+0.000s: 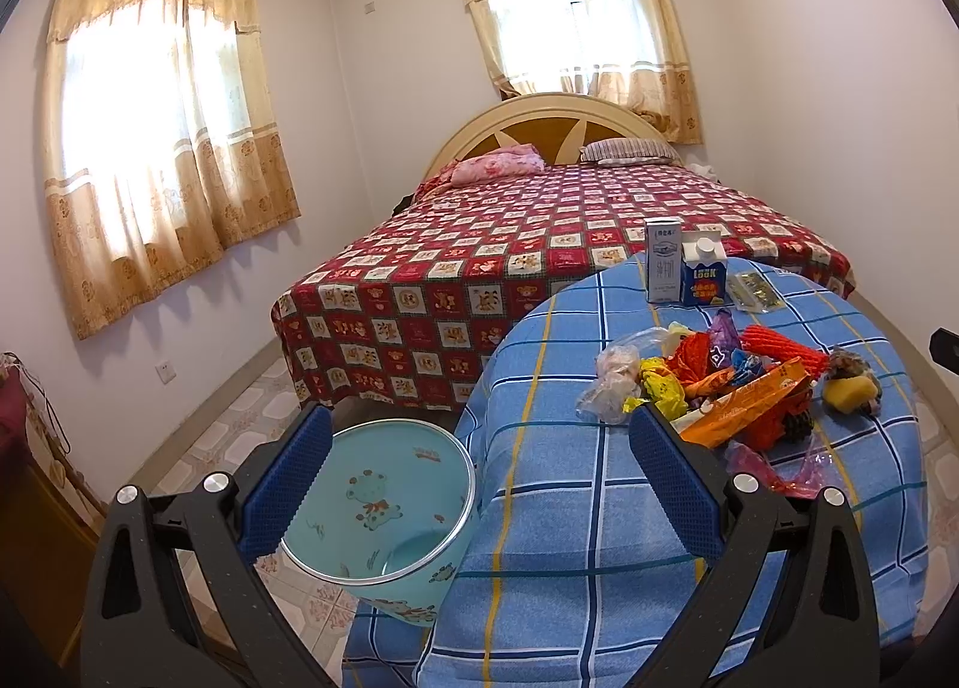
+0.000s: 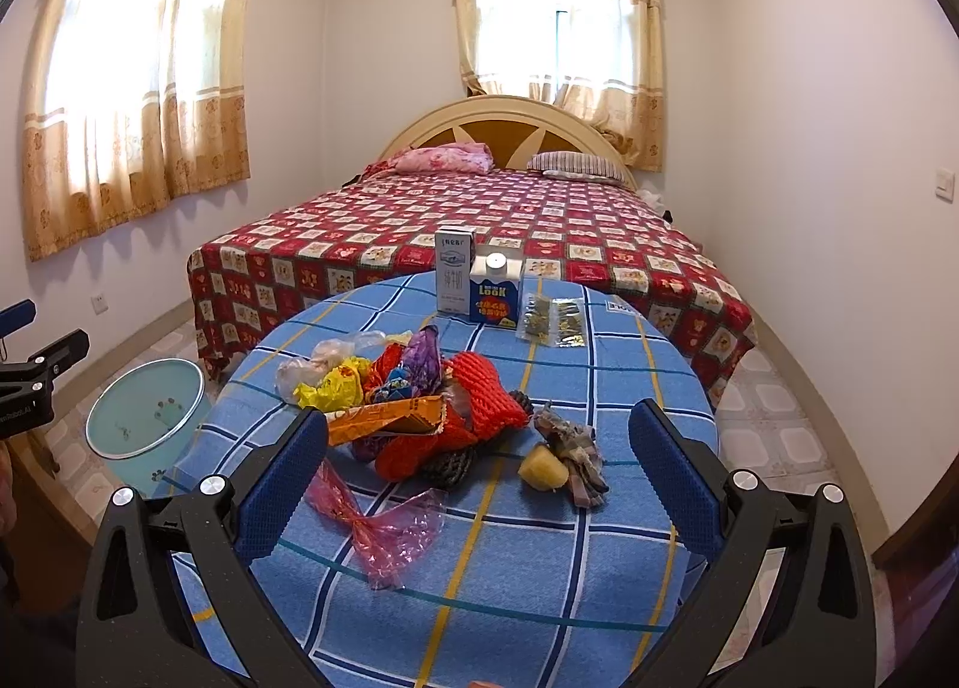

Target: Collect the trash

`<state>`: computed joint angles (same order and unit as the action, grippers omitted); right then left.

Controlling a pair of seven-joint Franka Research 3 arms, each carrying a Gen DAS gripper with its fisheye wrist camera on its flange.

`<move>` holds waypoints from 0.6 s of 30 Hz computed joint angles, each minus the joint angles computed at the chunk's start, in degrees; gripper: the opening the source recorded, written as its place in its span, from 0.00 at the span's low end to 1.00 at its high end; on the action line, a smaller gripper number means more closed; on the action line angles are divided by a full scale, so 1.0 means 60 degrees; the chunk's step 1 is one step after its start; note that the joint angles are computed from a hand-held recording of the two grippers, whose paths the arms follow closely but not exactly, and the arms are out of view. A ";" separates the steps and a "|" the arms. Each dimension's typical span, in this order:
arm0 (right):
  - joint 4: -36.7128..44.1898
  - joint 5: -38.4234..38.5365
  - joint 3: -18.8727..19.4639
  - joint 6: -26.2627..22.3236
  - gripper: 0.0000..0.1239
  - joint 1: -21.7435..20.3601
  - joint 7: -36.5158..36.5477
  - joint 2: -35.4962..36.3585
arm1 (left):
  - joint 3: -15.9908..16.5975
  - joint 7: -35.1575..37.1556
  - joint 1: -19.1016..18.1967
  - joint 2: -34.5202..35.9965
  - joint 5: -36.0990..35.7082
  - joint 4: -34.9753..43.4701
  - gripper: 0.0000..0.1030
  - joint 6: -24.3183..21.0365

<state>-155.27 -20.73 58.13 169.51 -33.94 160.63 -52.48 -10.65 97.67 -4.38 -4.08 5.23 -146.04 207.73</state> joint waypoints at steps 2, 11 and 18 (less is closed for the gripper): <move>-0.0002 -0.0009 -0.0003 0.0009 0.79 0.0007 -0.0004 0.0024 | -0.0009 0.0041 0.0001 -0.0001 -0.0041 -0.0003 0.94 0.0001; -0.0001 -0.0016 0.0037 0.0041 0.79 -0.0028 0.0009 0.0072 | -0.0001 0.0062 -0.0005 0.0014 -0.0049 0.0026 0.94 -0.0041; 0.0004 -0.0005 0.0102 0.0052 0.79 -0.0074 0.0036 0.0077 | 0.0005 0.0078 -0.0003 0.0027 -0.0052 0.0033 0.94 -0.0043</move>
<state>-155.25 -20.76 58.74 169.82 -34.39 160.85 -52.01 -10.63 98.14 -4.40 -3.91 4.92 -145.85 207.47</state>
